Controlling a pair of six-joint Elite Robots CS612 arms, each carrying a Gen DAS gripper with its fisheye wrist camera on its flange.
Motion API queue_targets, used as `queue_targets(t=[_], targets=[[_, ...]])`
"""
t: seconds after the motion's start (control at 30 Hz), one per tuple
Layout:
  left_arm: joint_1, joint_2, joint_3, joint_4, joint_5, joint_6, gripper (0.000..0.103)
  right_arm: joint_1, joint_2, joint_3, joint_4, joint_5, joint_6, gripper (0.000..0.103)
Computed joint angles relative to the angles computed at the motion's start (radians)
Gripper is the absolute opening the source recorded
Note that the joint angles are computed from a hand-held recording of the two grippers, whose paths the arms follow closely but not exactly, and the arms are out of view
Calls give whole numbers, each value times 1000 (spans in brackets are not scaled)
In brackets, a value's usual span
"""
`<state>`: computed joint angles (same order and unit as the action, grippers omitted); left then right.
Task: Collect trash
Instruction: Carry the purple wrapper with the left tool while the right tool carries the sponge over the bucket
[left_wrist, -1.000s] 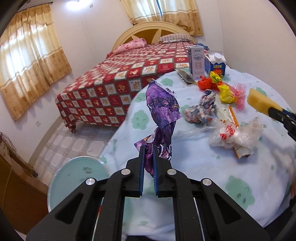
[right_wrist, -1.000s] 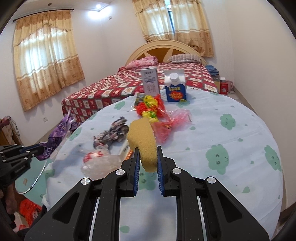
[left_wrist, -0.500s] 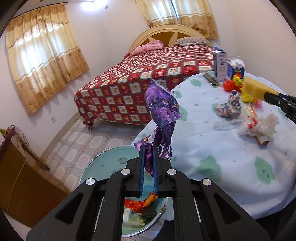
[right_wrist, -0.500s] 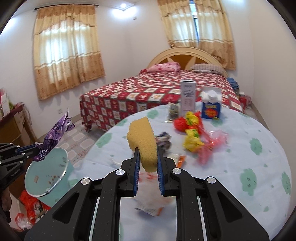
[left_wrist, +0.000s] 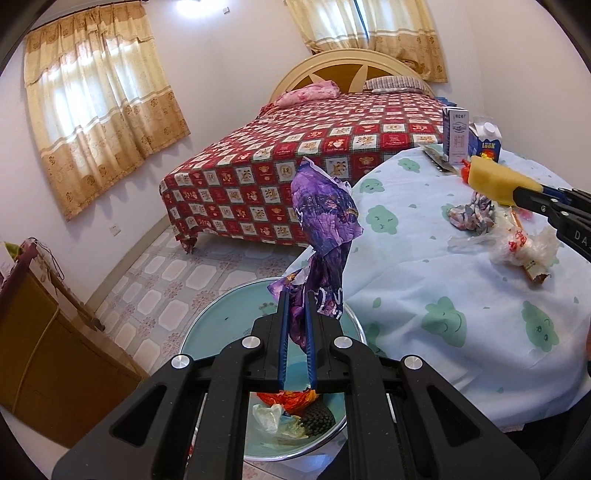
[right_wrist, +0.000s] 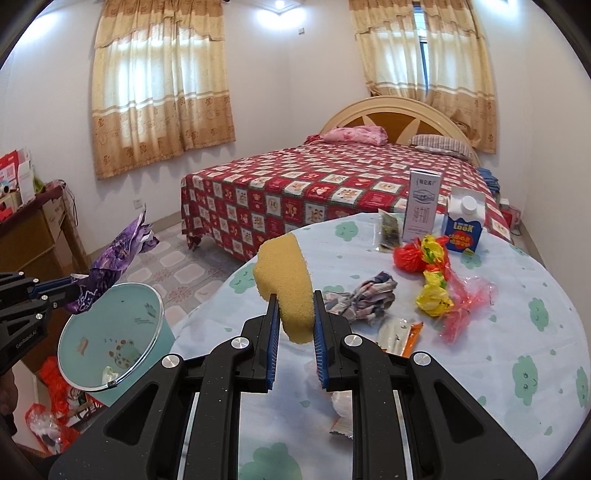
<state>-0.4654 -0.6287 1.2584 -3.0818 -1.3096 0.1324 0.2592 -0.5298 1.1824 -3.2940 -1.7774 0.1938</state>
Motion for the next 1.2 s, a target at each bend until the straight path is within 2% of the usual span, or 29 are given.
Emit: queue_targets(t=[0.67,0.97,1.2], targets=[[27,-4,27,16,30,-29,8,20,33,-73,58,53,-46,18],[32,-12,58,-19,57,-7,8,35,50,-112,76,68,-74,17],[43,-15,61,-11,54,-25,8,41,63,-139,103,78,-90,18]])
